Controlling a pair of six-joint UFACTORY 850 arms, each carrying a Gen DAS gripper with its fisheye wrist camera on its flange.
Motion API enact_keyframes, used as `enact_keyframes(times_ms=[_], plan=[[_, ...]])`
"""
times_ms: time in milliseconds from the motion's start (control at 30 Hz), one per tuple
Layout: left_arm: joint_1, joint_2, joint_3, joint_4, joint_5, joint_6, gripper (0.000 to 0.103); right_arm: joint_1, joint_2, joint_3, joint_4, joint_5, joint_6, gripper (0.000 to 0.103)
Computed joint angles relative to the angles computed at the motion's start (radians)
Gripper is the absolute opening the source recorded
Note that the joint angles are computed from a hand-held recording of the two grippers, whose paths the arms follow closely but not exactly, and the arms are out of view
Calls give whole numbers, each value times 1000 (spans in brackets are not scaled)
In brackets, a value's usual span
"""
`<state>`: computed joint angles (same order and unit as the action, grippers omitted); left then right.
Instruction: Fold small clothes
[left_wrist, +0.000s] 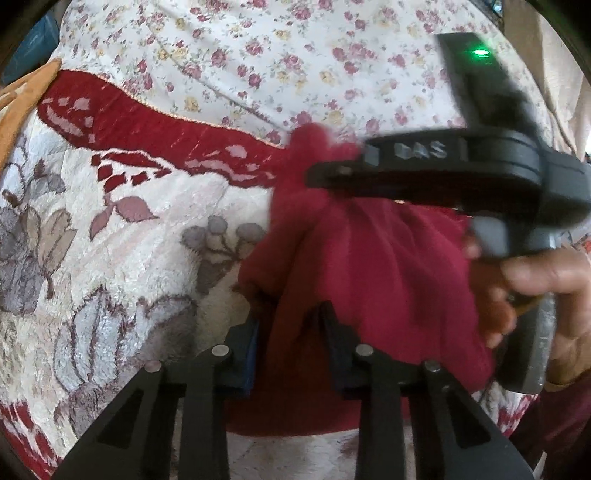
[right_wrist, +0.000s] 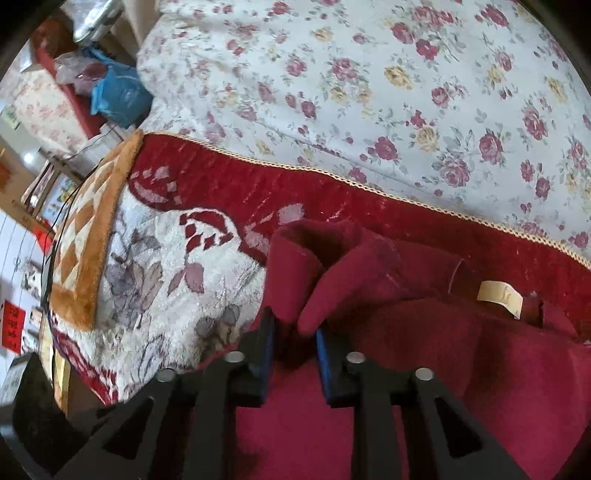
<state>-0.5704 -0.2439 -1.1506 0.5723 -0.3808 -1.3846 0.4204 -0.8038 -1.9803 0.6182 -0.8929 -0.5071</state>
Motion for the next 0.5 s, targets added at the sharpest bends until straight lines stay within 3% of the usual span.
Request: enact_keyframes(times_ms=[33,67,267,333,400,433,467,500], plan=[[-1,3,3,10,8,-7,27,4,-10,-16,-14,-5,28,81],[-1,6,6,14,15,-10,27,8,-21,-34,-13,-13,43,85],[3,-4,-3,-25,15,28,27,68,-114,-168,-129,-111,109,93],[3,-10,-9,-32,7,35,27,92,-109,-147,-199,-58,134,94],[3,-12,-11,-47,1,52,28,112,-91,-111,-268,5,113,90],[6,-19,-18,-55,-2,61,28,119,-75,-83,-323,45,117,72],[6,-20,-20,-51,-9,57,38,115,-63,-64,-336,67,116,58],[6,-19,-21,-40,-13,47,57,103,-55,-55,-307,65,95,53]])
